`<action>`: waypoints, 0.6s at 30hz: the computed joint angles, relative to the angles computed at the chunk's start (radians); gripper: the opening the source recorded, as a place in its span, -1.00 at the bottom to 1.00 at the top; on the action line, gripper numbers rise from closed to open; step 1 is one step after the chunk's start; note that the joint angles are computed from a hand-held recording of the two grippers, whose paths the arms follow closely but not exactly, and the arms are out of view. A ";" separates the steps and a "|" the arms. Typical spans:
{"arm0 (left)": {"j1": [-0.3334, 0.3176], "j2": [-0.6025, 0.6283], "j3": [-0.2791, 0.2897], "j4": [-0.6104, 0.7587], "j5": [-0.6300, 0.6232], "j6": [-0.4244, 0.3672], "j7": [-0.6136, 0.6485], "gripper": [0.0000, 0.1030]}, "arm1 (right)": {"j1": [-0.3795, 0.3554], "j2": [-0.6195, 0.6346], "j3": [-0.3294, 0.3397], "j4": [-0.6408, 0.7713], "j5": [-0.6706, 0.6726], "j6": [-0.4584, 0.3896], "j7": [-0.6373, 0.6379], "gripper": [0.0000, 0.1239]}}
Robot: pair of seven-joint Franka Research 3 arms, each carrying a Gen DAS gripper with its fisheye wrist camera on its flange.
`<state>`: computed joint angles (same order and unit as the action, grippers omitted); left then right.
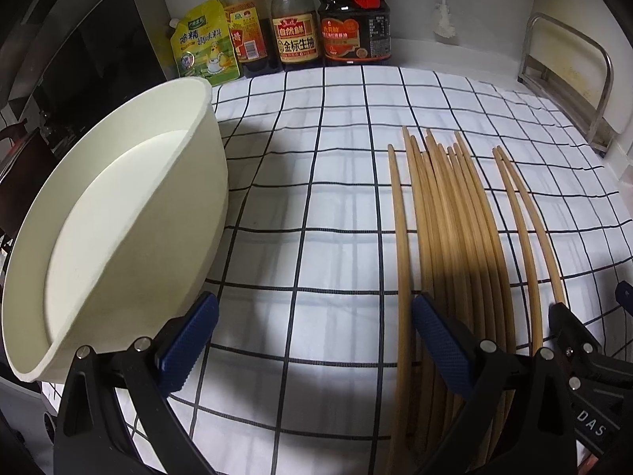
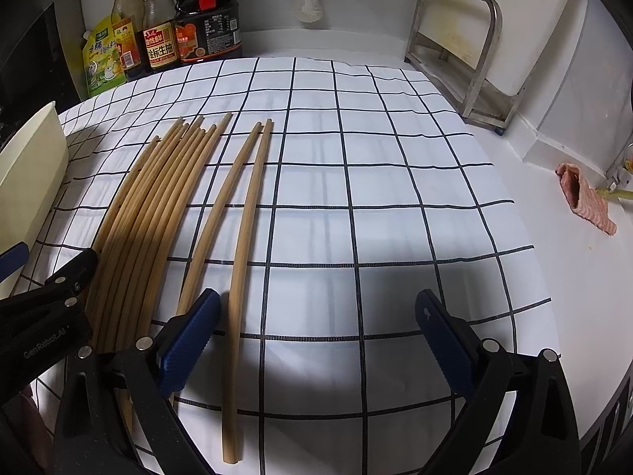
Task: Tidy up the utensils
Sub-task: 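Lower the right tool onto one wooden chopstick and close it while the left tool grasps another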
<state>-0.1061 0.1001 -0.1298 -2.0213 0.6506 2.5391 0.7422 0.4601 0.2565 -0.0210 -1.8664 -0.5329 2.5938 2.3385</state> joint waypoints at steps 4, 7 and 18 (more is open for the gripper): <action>0.003 -0.009 -0.003 -0.009 -0.031 -0.003 0.029 0.88 | -0.004 -0.001 0.003 -0.003 0.015 0.006 -0.010 0.52; 0.005 -0.020 -0.006 -0.020 -0.050 -0.005 0.052 0.88 | -0.006 -0.001 0.003 -0.004 0.025 0.010 -0.019 0.52; 0.028 -0.053 -0.013 -0.083 -0.229 0.099 0.188 0.42 | -0.011 -0.009 0.011 -0.033 0.066 0.082 -0.065 0.19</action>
